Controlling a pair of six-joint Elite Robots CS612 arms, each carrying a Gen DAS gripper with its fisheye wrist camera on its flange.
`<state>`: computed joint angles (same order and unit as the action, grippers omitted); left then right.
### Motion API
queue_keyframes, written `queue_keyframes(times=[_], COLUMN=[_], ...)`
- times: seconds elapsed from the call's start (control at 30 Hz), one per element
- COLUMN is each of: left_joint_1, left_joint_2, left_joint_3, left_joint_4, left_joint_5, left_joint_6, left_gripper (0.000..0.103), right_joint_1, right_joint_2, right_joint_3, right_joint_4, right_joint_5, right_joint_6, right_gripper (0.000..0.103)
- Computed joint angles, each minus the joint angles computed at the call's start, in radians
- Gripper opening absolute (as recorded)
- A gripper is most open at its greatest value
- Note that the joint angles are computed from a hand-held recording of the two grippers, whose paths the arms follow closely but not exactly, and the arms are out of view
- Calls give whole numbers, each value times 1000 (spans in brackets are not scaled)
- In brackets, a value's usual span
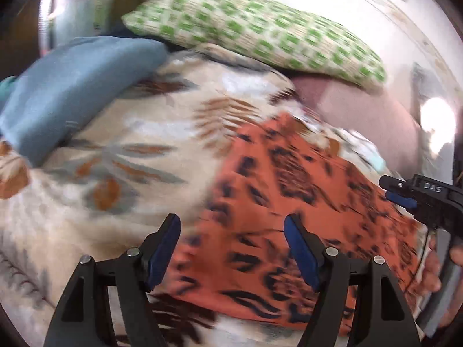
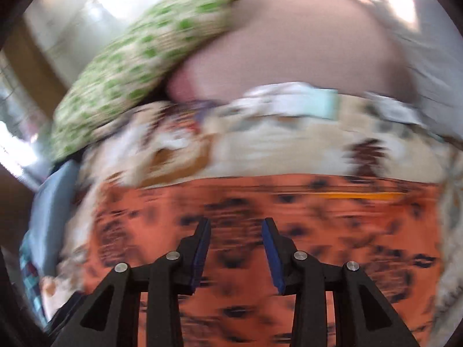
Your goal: Fold small clothes
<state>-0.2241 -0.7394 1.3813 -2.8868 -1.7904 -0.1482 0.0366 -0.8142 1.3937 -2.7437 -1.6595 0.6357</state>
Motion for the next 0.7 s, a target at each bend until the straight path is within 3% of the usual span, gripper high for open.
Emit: queue_keyframes(times=[0.03,0.13,0.2,0.3,0.37,0.43,0.5,0.7], left_joint_1=[4,23,26,11,15,22,25,7], left_joint_2=[4,29,36,24,23,25,21,-15], left_joint_3=[-7,-55,-59,-39,-39,-48,-42,23], left_joint_4=[13,139,146,128,139,156,137,-3], left_joint_5=[21,-12,-22,30,19,-9,-14,16], left_joint_6=[-13,-12,21,124,146,142,130,160], left_gripper=[75,75,76,76,76,76,76,76], right_joint_1=[11,42,59,70,80,75,65,68], right_joint_2=[26,108,163,264,294,281,246,73], right_joint_3=[-48,-190,-286,-456,-502,-479,-403,-115], right_joint_4=[19,96,175,350,361,327,217,0], right_joint_5=[49,115,116,125,78,105,167,110], right_joint_6=[-25,-72,-94,-78,-67,-26,1,8], right_gripper=[40,40,40,41,43,43,43,43])
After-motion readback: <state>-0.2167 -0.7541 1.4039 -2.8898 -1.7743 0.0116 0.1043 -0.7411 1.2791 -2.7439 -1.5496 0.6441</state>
